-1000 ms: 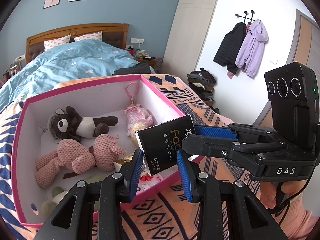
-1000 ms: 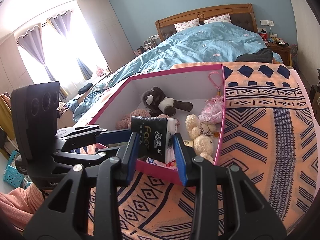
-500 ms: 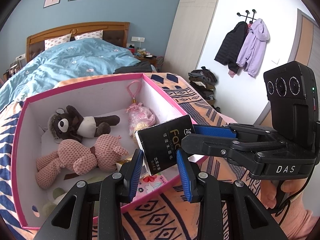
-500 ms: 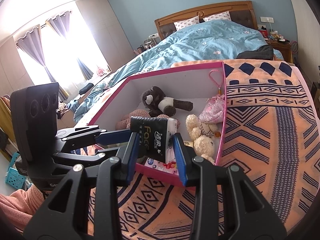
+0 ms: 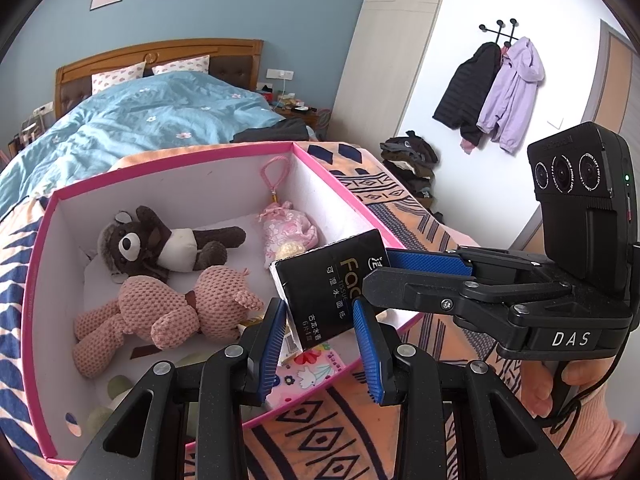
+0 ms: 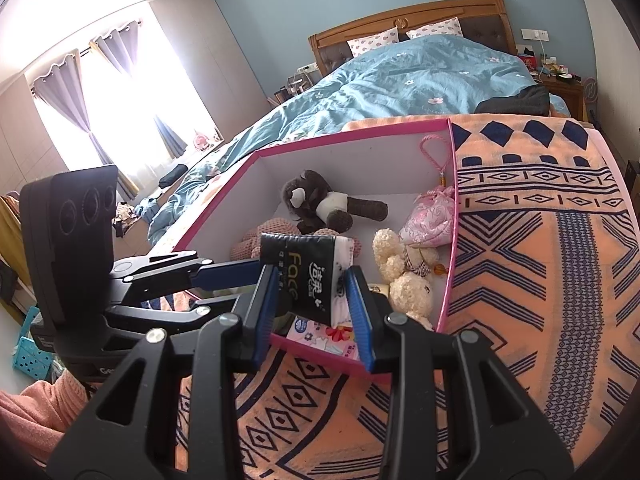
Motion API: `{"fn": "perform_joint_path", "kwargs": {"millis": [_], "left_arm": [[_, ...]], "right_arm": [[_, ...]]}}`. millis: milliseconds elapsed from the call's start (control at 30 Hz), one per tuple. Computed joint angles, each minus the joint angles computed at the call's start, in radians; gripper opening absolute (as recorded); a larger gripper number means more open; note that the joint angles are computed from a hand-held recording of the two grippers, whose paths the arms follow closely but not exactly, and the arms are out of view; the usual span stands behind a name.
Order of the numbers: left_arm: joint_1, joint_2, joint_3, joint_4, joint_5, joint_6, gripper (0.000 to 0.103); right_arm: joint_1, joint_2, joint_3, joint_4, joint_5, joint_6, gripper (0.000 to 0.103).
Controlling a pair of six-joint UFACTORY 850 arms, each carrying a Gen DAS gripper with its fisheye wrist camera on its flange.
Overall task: Organize objects
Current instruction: 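Carry the black pack over the pink box and lower it inside, then push the black pack down into the box and open both grippers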
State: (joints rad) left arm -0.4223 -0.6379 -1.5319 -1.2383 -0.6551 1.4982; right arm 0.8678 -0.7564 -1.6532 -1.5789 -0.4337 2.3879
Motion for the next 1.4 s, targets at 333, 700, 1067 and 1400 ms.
{"fn": "perform_joint_path", "kwargs": {"millis": [333,700,1067,1400], "left_arm": [[-0.001,-0.008,-0.013,0.025,0.002,-0.034,0.034],[0.0,-0.014,-0.021,0.038,0.001,-0.046,0.034],[0.002,-0.031,-0.041,0.066,0.003,-0.078,0.034],[-0.002,-0.042,-0.056,0.098,0.01,-0.11,0.034]], "right_arm": [[-0.006,-0.013,-0.018,0.025,0.012,-0.027,0.038],[-0.011,-0.022,-0.027,0.038,0.022,-0.039,0.038],[-0.019,-0.037,-0.048,0.083,0.037,-0.083,0.038],[-0.025,-0.053,-0.073,0.141,0.044,-0.14,0.038]]}}
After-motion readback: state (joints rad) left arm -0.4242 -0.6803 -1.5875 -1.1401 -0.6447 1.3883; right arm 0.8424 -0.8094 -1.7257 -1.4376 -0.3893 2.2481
